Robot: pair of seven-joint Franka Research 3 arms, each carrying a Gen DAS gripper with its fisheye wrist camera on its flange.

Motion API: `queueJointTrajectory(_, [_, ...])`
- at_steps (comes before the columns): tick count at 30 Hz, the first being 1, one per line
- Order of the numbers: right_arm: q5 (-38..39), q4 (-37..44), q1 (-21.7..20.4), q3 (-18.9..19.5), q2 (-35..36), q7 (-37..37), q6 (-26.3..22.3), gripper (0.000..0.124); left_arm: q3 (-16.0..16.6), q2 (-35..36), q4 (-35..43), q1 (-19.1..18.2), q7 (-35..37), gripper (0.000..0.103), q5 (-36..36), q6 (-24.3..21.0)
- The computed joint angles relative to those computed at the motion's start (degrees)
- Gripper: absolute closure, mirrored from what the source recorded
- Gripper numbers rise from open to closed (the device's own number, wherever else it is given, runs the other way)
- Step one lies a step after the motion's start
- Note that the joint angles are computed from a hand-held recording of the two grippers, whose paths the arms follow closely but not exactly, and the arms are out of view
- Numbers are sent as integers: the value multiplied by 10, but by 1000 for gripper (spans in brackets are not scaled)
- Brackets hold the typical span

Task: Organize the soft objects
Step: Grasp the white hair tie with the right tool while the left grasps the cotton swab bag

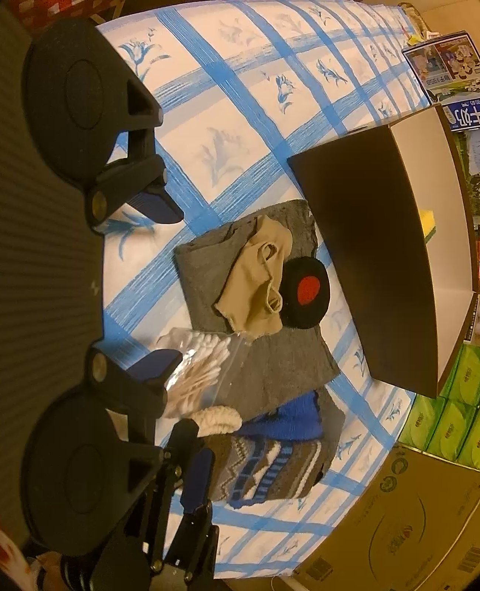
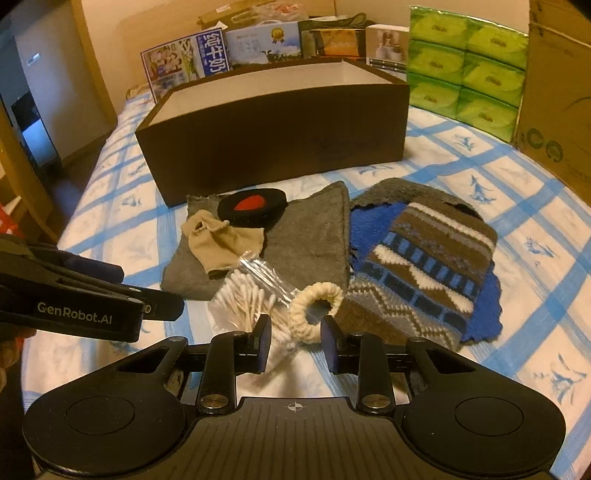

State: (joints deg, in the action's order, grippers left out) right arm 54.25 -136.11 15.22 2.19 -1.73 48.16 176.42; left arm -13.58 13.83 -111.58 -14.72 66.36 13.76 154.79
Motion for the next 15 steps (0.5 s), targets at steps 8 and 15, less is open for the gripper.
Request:
queueJointTrajectory(8, [-28,17,-9,14,40,9,26,98,0,18,16,-1,-1,31,-1,-1])
queueJointTrajectory(15, [125,31,-28,49,41,-160,48,115,-8,18,15,3,12,31,-19,1])
